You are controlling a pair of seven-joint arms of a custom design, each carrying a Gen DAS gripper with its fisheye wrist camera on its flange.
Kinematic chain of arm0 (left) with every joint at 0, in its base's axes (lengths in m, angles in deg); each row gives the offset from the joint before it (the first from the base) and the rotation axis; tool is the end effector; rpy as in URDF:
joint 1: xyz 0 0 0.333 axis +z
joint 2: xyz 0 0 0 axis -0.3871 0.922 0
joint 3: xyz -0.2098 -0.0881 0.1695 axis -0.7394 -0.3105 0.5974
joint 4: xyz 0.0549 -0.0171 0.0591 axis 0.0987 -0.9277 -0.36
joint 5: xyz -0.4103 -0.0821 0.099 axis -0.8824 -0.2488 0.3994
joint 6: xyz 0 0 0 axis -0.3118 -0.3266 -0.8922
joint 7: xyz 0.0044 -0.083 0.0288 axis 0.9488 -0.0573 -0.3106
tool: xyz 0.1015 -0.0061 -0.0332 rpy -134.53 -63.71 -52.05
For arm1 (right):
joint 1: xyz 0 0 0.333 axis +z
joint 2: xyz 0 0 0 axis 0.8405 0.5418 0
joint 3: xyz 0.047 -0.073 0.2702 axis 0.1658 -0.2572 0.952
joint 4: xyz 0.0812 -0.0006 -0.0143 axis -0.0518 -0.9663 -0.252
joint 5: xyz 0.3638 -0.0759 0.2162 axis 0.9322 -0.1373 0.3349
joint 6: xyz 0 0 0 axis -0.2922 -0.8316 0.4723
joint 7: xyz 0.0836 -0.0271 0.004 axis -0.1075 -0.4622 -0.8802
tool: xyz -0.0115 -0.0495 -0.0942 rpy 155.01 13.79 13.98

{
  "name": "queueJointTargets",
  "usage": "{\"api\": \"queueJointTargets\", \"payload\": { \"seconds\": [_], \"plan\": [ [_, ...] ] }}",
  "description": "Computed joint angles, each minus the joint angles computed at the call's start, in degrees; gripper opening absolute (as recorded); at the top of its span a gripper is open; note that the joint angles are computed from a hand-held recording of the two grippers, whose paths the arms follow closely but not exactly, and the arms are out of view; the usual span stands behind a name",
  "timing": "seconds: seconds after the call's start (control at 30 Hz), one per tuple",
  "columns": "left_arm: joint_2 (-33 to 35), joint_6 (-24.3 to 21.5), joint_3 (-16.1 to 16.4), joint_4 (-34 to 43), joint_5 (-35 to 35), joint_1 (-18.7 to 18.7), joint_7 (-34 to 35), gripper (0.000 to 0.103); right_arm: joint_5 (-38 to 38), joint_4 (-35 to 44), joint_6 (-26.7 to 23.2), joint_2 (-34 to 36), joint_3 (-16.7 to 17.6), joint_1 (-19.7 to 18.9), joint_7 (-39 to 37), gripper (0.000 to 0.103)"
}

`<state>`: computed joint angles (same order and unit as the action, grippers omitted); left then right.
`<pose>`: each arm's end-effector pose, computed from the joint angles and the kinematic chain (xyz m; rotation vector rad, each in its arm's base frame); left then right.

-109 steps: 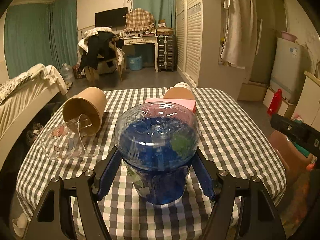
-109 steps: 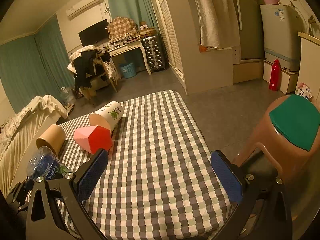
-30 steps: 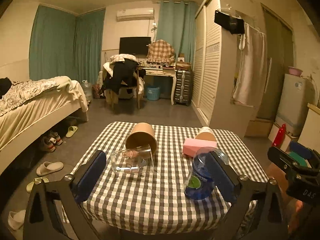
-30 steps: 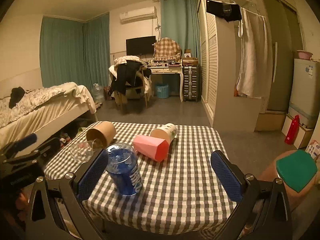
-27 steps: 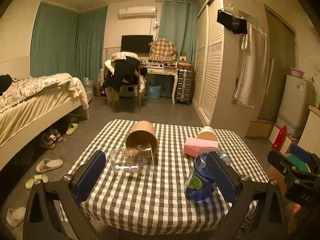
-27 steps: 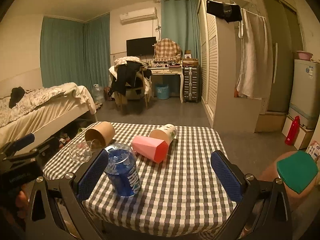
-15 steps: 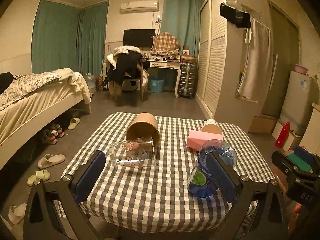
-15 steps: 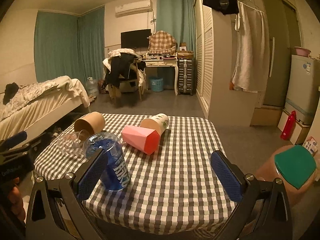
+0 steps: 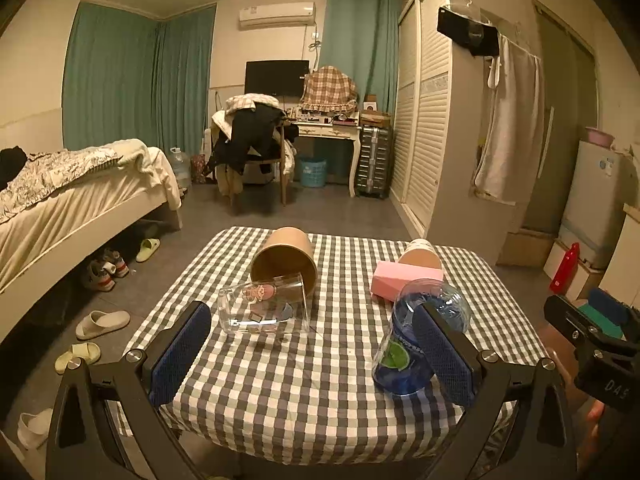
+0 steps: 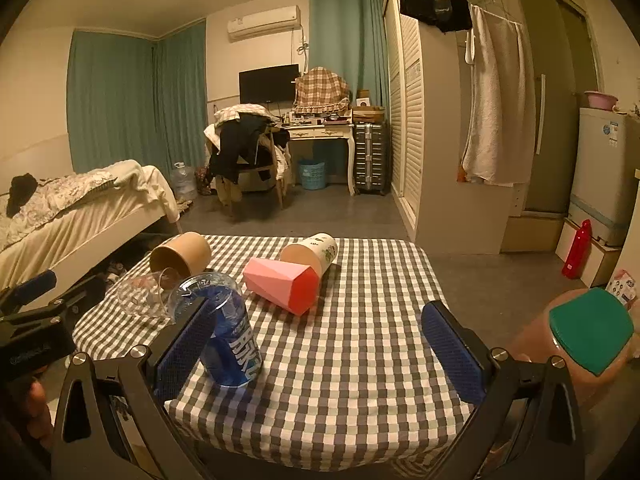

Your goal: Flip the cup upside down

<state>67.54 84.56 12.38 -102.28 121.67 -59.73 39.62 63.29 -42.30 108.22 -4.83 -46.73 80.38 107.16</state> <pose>0.4987 -0.4700 0.5268 -1.8699 0.9989 -0.6971 0.6080 0.3371 0.5191 -1.8082 1.0128 -0.6072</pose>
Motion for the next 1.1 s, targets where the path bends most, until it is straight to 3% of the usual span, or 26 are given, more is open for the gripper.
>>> {"api": "queueJointTargets", "payload": {
  "seconds": [1.1],
  "plan": [
    [-0.4, -0.6, -0.3, -0.7, 0.0, 0.2, -0.2, 0.103, -3.5, 0.1, -0.1, 0.6, -1.7, 1.4, 3.1, 0.103]
  ]
}}
